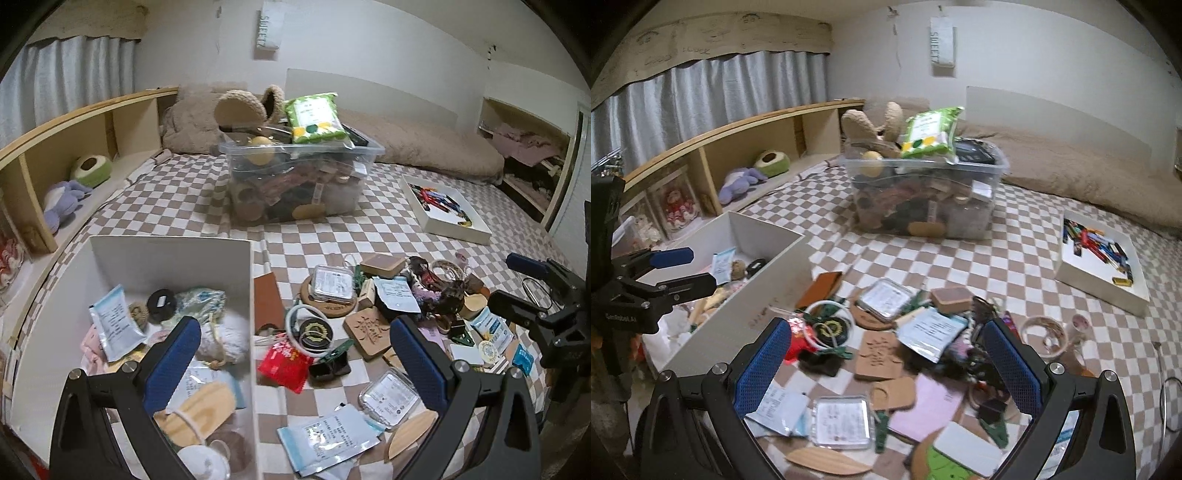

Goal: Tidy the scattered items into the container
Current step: 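Withdraw both grippers from the box back over the cluttered table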

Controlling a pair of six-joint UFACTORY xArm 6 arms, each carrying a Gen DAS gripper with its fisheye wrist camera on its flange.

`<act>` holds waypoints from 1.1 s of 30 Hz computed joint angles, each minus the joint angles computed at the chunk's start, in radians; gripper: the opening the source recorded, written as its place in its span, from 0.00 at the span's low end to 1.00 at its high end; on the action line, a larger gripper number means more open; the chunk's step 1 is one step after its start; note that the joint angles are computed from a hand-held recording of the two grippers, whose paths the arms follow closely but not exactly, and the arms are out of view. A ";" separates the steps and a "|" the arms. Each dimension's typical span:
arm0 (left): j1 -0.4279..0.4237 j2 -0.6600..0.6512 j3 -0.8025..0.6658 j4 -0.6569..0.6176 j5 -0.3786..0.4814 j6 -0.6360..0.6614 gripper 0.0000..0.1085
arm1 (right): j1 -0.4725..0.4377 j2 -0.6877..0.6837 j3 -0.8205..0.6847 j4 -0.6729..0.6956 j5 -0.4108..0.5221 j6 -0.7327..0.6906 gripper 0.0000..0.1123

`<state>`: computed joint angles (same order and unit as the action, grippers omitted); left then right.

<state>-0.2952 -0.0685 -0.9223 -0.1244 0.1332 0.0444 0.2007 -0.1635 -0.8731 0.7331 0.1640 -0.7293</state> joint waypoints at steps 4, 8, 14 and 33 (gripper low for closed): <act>-0.030 0.025 -0.016 -0.077 -0.018 0.060 0.95 | -0.031 0.000 0.018 0.015 -0.010 -0.015 0.92; -0.059 0.054 -0.033 -0.149 -0.039 0.118 0.95 | -0.056 0.012 0.028 0.055 -0.017 -0.047 0.92; -0.094 0.090 -0.043 -0.215 -0.071 0.170 0.95 | -0.075 0.021 0.058 0.115 -0.046 -0.093 0.92; -0.172 0.209 -0.036 -0.307 -0.095 0.262 0.95 | -0.117 0.053 0.136 0.141 -0.040 -0.061 0.92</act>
<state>-0.4670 0.1409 -0.9588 -0.4312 0.0385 0.3063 0.0838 -0.1102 -0.7373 0.8745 0.1242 -0.7904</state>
